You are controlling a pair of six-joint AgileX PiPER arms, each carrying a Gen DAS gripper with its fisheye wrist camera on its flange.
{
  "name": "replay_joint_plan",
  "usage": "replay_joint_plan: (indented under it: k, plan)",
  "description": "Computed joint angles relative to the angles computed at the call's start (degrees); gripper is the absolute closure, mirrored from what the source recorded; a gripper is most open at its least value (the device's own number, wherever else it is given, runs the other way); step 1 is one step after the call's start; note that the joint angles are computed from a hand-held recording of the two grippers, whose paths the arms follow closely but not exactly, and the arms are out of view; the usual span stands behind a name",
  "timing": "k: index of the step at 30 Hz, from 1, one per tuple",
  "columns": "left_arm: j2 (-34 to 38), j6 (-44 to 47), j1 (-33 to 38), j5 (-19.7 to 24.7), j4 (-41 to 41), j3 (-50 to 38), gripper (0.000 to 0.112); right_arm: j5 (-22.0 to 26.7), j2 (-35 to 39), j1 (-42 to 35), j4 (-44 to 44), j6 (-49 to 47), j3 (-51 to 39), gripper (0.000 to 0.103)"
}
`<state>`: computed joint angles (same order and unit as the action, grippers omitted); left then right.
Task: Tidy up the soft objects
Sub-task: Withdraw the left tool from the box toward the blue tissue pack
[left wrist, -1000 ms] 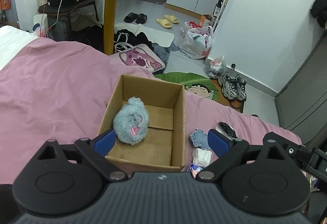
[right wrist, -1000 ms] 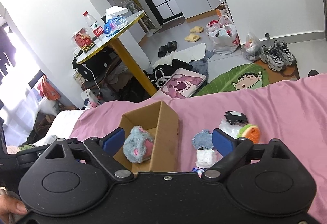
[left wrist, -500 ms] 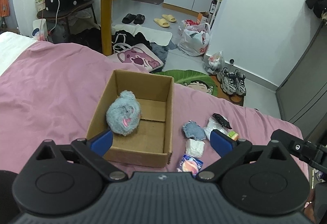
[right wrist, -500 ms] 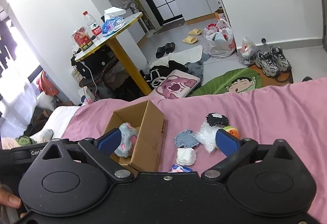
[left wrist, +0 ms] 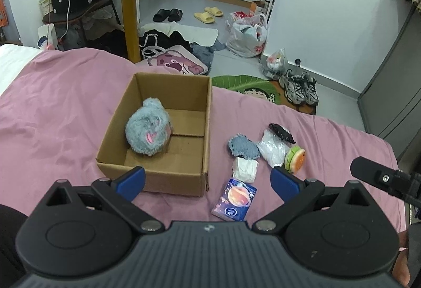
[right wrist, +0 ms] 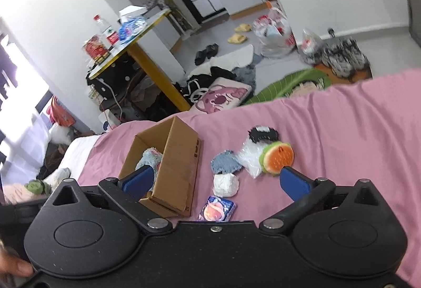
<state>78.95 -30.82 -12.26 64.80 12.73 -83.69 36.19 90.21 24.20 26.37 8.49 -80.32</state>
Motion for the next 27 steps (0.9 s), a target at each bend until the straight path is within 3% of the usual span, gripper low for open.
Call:
replay_joint_plan:
  k: [11,22,27]
  plan:
    - [-0.26,-2.71,-3.53,-3.60,0.46,3.50,0.012,-0.54,0.37,-0.52,-3.61,4.76,0.75,0.000]
    - [0.17,-3.99,-4.89,-8.10,0.45,8.31,0.015,-2.37,2.45,-2.41,-1.17,4.77,2.11,0.002]
    - [2.17,-4.52,-5.45,-9.80,-0.17,9.35,0.021,-2.45,3.81,-3.16,-0.74,5.17,1.82,0.003]
